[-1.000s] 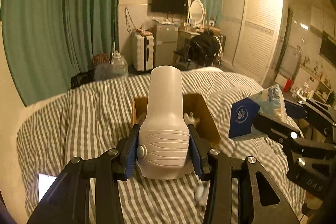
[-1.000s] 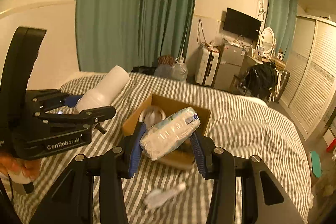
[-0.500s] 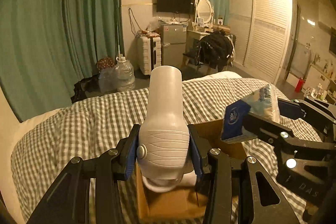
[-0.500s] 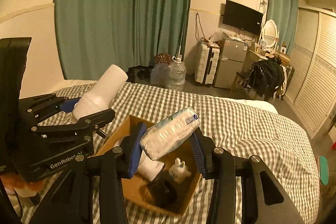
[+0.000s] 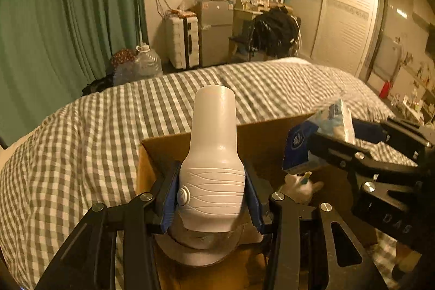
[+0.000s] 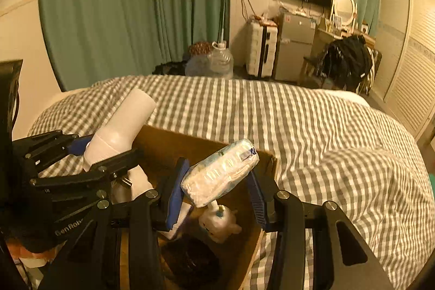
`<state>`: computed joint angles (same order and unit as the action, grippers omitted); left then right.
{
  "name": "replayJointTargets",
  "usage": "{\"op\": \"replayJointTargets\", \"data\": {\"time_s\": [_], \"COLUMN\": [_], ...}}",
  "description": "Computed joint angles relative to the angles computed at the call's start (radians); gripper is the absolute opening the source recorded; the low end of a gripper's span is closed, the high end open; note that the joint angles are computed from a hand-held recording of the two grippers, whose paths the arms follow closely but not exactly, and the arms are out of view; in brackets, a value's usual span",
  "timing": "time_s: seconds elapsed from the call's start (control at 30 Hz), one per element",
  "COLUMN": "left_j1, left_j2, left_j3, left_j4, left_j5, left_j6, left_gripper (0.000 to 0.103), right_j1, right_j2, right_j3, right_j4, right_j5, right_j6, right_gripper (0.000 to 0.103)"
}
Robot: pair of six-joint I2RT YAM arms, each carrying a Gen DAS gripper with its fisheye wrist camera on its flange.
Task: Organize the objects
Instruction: 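Carry the device and wrapped pack over the box and release both, then move both open tools back toward the toothpaste and earbud case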
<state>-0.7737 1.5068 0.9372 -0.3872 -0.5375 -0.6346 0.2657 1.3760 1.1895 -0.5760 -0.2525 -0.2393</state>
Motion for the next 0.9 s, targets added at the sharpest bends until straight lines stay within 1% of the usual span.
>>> {"op": "replayJointTargets", "data": {"time_s": [0.17, 0.2, 0.23, 0.27, 0.3, 0.33, 0.37, 0.43, 0.47, 0.5, 0.53, 0.57, 0.6, 0.63, 0.67, 0.7, 0.77, 0.8, 0.83, 0.9], "left_j1": [-0.018, -0.025, -0.030, -0.041, -0.050, -0.065, -0.071, -0.101, -0.130, -0.143, -0.175, -0.218, -0.228, -0.258, -0.308, -0.344, -0.426, -0.459, -0.482, -0.560], "left_j2": [-0.003, -0.010, -0.016, -0.028, -0.041, -0.055, -0.056, -0.072, -0.086, -0.097, -0.115, -0.134, -0.132, -0.135, -0.132, -0.126, -0.102, -0.087, -0.074, -0.032], "left_j3": [-0.021, -0.030, -0.031, -0.035, -0.040, -0.036, -0.013, 0.020, 0.044, 0.056, 0.071, 0.101, 0.137, 0.173, 0.230, 0.274, 0.383, 0.437, 0.476, 0.593], "left_j4": [0.005, 0.008, 0.004, -0.003, -0.009, -0.024, -0.047, -0.112, -0.168, -0.195, -0.239, -0.301, -0.335, -0.392, -0.487, -0.557, -0.735, -0.821, -0.883, -1.081], "left_j5": [-0.014, -0.022, -0.033, -0.050, -0.063, -0.080, -0.089, -0.124, -0.155, -0.169, -0.199, -0.241, -0.258, -0.294, -0.352, -0.394, -0.474, -0.500, -0.515, -0.553], "left_j6": [-0.021, -0.027, -0.032, -0.042, -0.050, -0.058, -0.057, -0.078, -0.109, -0.119, -0.146, -0.178, -0.178, -0.201, -0.253, -0.294, -0.409, -0.470, -0.514, -0.671], "left_gripper": [0.047, 0.051, 0.061, 0.067, 0.077, 0.080, 0.081, 0.083, 0.085, 0.090, 0.092, 0.092, 0.093, 0.097, 0.099, 0.099, 0.101, 0.102, 0.103, 0.103], "right_j1": [-0.017, -0.018, -0.024, -0.027, -0.026, -0.024, -0.033, -0.045, -0.052, -0.056, -0.063, -0.072, -0.082, -0.084, -0.091, -0.102, -0.117, -0.138, -0.152, -0.200], "right_j2": [-0.006, -0.010, -0.015, -0.030, -0.048, -0.067, -0.086, -0.113, -0.134, -0.154, -0.180, -0.197, -0.231, -0.262, -0.299, -0.324, -0.356, -0.377, -0.393, -0.426], "right_j3": [-0.034, -0.043, -0.048, -0.057, -0.069, -0.076, -0.080, -0.071, -0.061, -0.056, -0.047, -0.033, -0.022, -0.016, 0.005, 0.025, 0.080, 0.118, 0.149, 0.224], "right_j4": [0.026, 0.029, 0.030, 0.038, 0.051, 0.052, 0.059, 0.046, 0.032, 0.023, 0.009, -0.002, -0.019, -0.034, -0.060, -0.086, -0.149, -0.195, -0.232, -0.311], "right_j5": [-0.025, -0.031, -0.039, -0.041, -0.039, -0.037, -0.043, -0.054, -0.061, -0.062, -0.067, -0.075, -0.077, -0.071, -0.063, -0.061, -0.065, -0.078, -0.089, -0.129], "right_j6": [-0.012, -0.013, -0.015, -0.008, 0.005, 0.017, 0.040, 0.072, 0.094, 0.111, 0.127, 0.136, 0.142, 0.145, 0.143, 0.137, 0.128, 0.117, 0.110, 0.097], "right_gripper": [0.048, 0.049, 0.053, 0.060, 0.064, 0.070, 0.076, 0.083, 0.087, 0.089, 0.093, 0.096, 0.098, 0.099, 0.100, 0.100, 0.100, 0.100, 0.100, 0.100]}}
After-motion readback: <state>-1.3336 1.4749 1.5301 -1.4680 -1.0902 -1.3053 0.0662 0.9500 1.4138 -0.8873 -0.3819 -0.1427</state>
